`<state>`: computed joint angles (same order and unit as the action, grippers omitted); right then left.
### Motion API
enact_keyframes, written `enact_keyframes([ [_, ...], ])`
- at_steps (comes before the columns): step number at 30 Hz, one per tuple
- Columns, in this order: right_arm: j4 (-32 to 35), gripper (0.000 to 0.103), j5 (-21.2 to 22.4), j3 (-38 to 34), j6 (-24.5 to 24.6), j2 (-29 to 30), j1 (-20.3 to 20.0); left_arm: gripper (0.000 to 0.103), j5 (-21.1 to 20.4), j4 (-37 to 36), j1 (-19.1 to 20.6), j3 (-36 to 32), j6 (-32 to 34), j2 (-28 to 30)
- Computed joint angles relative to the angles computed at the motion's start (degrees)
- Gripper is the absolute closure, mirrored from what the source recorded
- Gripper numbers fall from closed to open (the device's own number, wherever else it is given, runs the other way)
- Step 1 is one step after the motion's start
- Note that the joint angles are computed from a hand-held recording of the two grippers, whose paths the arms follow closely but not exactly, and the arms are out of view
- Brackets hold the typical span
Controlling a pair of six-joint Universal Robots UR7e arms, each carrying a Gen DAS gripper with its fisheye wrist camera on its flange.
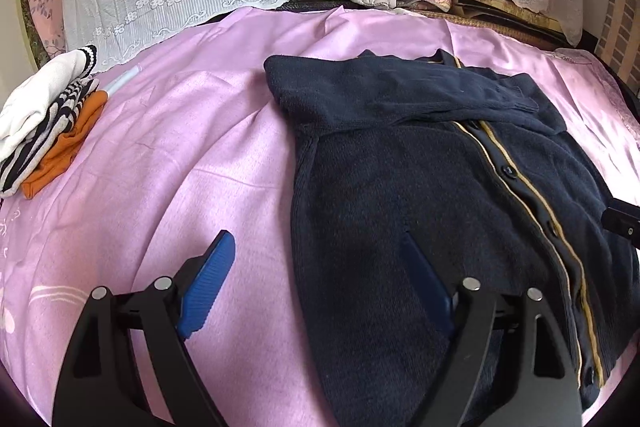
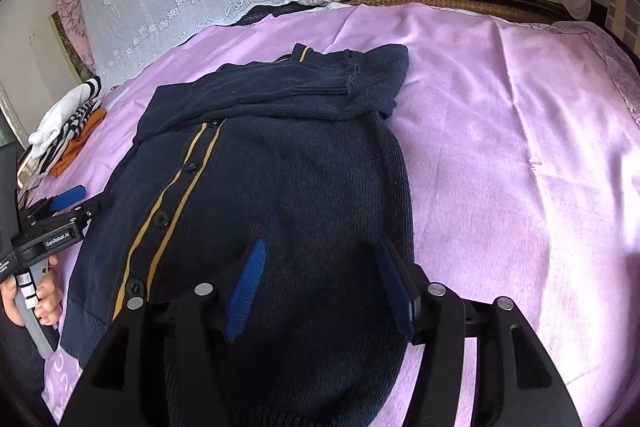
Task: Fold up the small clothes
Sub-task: 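Move both grippers to the cardigan hem ribbing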
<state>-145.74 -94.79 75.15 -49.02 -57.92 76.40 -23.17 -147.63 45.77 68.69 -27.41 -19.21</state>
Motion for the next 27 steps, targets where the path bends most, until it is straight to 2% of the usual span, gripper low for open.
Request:
enact_keyframes([
  [9,-3.31,0.035,1.63,6.02,-3.55,-3.91,-1.14,0.017,-0.49,4.04,-1.15,4.67,-5.16,-2.35],
  [21,-4.39,0.032,4.23,7.51,-1.13,-5.88,-2.88,0.015,-1.76,2.3,-3.25,7.63,-2.31,-2.74],
  [24,-3.73,0.032,4.63,7.35,-0.05,-6.14,-3.36,0.015,-3.73,1.53,-3.75,8.54,-1.23,-3.09],
  [27,-3.08,0.032,4.92,7.24,0.78,-6.36,-3.77,0.015,-9.53,-0.55,-3.78,10.42,0.0,-4.33],
])
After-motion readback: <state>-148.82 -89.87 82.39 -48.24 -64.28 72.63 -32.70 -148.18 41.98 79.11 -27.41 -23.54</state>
